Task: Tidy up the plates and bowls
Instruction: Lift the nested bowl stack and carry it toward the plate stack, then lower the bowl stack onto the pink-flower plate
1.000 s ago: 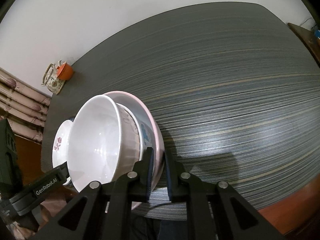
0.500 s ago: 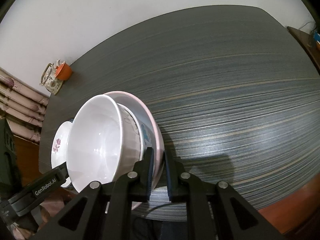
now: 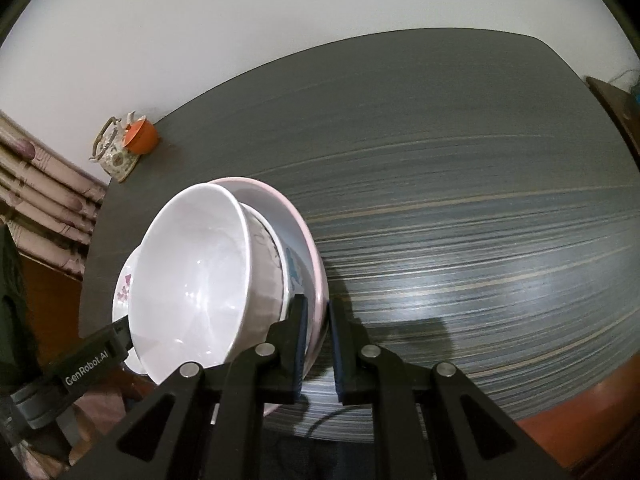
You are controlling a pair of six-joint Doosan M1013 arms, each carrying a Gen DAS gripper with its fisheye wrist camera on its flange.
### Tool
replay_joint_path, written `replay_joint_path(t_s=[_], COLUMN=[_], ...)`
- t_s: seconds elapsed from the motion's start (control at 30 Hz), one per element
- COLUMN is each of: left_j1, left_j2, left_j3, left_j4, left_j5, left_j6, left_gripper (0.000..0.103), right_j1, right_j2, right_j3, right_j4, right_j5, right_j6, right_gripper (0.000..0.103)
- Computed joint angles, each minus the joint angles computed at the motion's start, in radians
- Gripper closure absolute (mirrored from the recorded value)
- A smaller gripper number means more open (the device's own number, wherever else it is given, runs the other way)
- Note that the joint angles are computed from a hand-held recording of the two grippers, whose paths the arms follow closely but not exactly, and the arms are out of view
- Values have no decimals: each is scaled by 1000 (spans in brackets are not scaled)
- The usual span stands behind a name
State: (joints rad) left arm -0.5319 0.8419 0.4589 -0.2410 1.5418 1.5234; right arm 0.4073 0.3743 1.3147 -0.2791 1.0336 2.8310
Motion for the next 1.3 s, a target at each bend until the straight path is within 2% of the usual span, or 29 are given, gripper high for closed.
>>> replay_joint_path(t_s=[0.2,0.6,0.83,1.3], left_j1=[14,53,79,122], left_j2=[-2,-37,-24,-35], left_j3=[-16,12,-25,12], left_j4=[9,42,57,74], left_j5=[2,-44,-28,-41], left_j6=[-13,-46,-70,-101], left_gripper=[100,100,99,98], right_j1=[1,19,29,42], right_j2=[24,80,127,206], right_j3=[-55,-165,-244,-342], right_j4=[8,23,52,117], right_j5=[17,37,60,107], right_j6=[-38,-134,-198,-257], right_gripper=[91,91,91,92])
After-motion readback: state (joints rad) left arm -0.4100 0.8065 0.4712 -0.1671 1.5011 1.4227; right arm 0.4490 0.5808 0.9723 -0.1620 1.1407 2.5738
